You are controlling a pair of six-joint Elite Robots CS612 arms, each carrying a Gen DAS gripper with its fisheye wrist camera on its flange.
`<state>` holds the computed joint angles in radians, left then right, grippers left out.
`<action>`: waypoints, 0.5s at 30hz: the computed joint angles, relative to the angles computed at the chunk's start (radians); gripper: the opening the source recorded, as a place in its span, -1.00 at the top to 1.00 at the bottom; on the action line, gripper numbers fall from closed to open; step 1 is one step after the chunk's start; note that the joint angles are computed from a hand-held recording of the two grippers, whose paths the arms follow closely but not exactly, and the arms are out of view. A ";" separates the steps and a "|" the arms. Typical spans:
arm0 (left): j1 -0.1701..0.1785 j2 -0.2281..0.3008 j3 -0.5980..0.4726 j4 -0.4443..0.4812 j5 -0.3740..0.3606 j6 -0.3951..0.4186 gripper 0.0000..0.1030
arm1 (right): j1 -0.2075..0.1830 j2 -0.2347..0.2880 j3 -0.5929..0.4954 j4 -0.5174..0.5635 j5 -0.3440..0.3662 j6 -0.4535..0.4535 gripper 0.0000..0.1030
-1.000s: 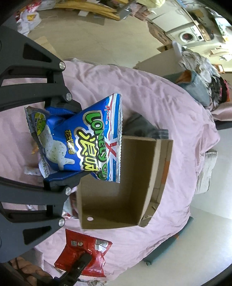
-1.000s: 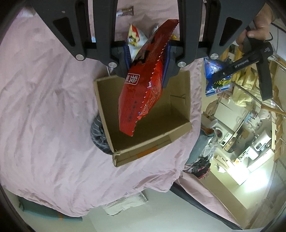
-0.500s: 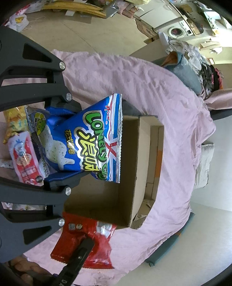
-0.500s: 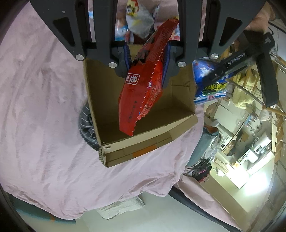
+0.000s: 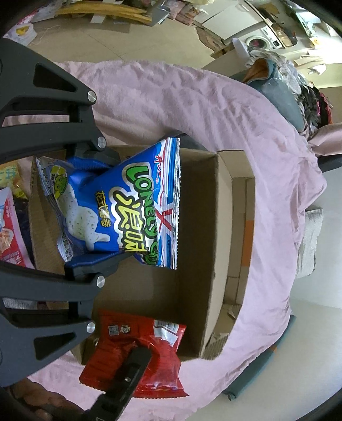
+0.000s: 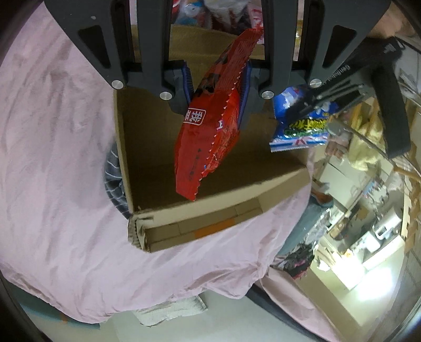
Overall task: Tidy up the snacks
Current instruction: 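Carry the blue bag and red bag over the cardboard box with both tools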
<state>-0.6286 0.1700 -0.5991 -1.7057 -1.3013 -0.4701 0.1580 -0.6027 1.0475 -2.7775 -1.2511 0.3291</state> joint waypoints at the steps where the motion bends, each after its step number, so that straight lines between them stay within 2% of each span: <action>1: 0.000 0.001 0.001 0.001 -0.001 0.000 0.10 | 0.002 0.006 -0.010 0.011 0.000 -0.006 0.40; 6: -0.001 -0.002 0.016 0.003 0.000 0.010 0.10 | 0.004 0.033 -0.048 0.058 0.034 -0.028 0.40; 15: 0.001 -0.002 0.021 0.008 -0.004 0.006 0.09 | 0.012 0.080 -0.128 0.170 0.042 -0.070 0.40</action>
